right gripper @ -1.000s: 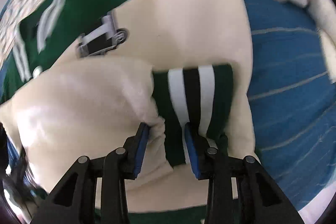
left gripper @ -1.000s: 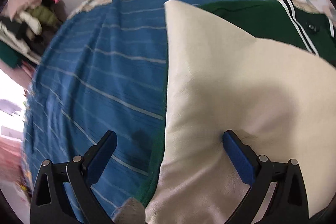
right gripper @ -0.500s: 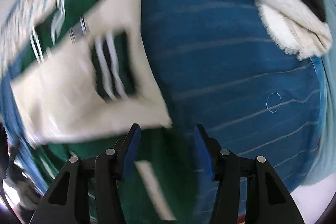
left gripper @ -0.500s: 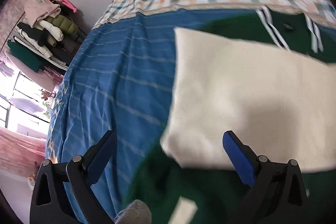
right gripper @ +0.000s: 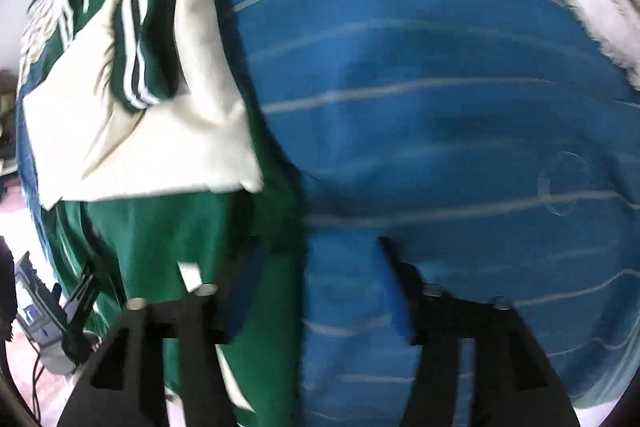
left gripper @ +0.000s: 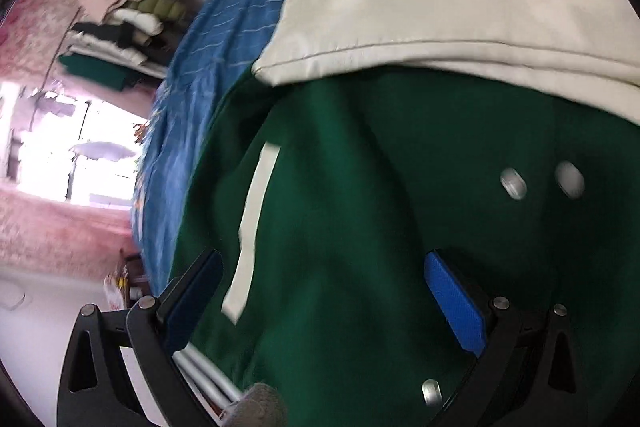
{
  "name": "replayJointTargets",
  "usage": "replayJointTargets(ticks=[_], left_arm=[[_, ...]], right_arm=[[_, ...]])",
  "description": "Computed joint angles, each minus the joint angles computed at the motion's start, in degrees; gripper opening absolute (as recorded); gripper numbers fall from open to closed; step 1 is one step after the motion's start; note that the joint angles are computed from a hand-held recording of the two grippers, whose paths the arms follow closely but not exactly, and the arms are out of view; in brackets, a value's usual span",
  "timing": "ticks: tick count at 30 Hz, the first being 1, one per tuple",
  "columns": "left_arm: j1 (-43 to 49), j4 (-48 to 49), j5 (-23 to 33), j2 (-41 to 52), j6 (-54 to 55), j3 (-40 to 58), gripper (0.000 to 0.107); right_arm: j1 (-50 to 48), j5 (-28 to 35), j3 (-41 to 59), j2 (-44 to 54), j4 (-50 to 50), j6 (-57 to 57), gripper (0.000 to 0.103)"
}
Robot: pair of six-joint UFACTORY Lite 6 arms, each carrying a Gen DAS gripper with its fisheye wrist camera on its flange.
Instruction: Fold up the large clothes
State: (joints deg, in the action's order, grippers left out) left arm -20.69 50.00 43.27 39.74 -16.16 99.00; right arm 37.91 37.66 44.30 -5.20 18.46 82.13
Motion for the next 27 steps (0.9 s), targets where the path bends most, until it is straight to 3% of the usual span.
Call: replayJointTargets(ticks=[5,8,12,15,17,19,21,24,27], left_arm=[[-6.93,8.68,1.1,-24.9,-10.82,-29.98,0.103],[-17.15,8.46,6.79,-42.62,-10.58,-47.97,0.103],[-37.85,3.74,18.27,-61.79,-10.73,-65.53,0.103],[-55.84,-3.31,26.29,-70.03,-13.6,-71.18,0.103],[-67.29,-4.01,30.6,-68.11,-22.9,-73.27,0.103],[-70.99,-2.46,29.87,-62.15,-29.45,-74.83,0.103],[-65.33,0.97,24.46,-53.58,-33.71,-75.37,0.103],[-52.87,4.15,18.75,-50.05,-34.99,-73.28,0.103],[-44.11,9.42,15.37,-50.71,-34.72,-71.02,0.103]], right_arm=[[10.46,4.36,-2.66,-5.08,-3.33,8.57,0.066],[17.52,3.96,-5.32,-8.3,-2.66,15.21,0.066],[24.91,3.36,-8.43,-12.33,-1.79,23.39,0.066],[31.12,4.42,-9.41,-15.52,-3.4,32.17,0.066],[35.69,4.88,-11.92,-18.65,-4.59,38.15,0.066],[39.4,6.85,-13.33,-22.34,-6.57,44.2,0.066],[41.41,8.85,-13.91,-24.62,-7.97,47.86,0.066],[42.71,12.69,-15.64,-30.1,-9.95,50.93,0.066],[32.45,17.56,-18.03,-35.55,-9.56,40.69,0.066]])
